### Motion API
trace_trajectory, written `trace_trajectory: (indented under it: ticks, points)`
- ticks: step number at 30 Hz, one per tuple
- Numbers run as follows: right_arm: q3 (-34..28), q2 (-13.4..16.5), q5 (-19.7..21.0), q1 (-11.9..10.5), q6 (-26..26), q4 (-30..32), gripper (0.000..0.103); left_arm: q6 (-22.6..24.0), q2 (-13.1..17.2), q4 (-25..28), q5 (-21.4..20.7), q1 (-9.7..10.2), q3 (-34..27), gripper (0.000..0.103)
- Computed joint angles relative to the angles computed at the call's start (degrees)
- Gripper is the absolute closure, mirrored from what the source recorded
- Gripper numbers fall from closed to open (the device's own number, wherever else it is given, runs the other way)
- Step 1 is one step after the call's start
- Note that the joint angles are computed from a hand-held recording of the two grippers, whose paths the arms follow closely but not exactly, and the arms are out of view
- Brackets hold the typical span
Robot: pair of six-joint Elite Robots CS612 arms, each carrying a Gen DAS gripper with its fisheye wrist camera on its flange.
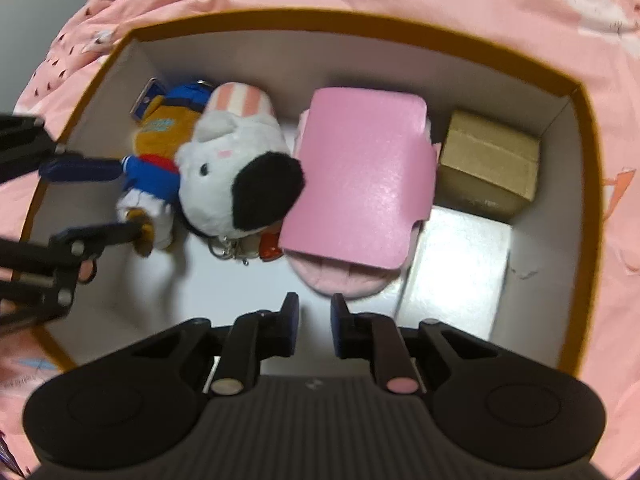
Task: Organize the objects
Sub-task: 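Withdraw both grippers from the orange box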
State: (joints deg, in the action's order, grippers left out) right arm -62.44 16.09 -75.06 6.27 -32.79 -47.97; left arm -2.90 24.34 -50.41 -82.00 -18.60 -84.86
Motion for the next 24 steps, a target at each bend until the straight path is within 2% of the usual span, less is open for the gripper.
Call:
trace_trajectory:
  ticks: [3,6,9,12,14,19,24]
  points:
    - [1.53,-0.23,0.84,0.0,3.61,-0.53,0.092,-0.5,0.07,-0.41,-0.12,0.09,0.29,0.053]
    - [0.44,0.67,3.03,-0.2,4.93,-2.58,0.095,-0.59,0.22,-1.25,0.55,-0.1,0.0,0.053]
    - [-0.11,0.95,3.2,-0.18,6.3,-3.61,0.097,-0.87,0.21,-1.85,0.7,-0.39,-0.56,0.053]
    - [-1.32,1.19,2.92,-0.21,5.51,-3.16,0.096,0.16,0.1,-2.41,0.91,-0.95,-1.83,0.053]
    - [-2.78,1.5,4.29,-0.7,4.39,-2.21,0.094,0.78,-0.12,-2.6,1.65,-1.48,-2.76,0.053]
    - [-11.45,4.03,11.17,-2.6,2.08,-1.59,0.092,-0.52,-0.83,-3.39,3.59,-3.05,-5.64,0.053]
    - [-20.25,6.75,17.1,-4.6,1.97,-2.44,0.092,-3.12,-1.13,-2.99,4.57,-4.66,-8.6,0.053]
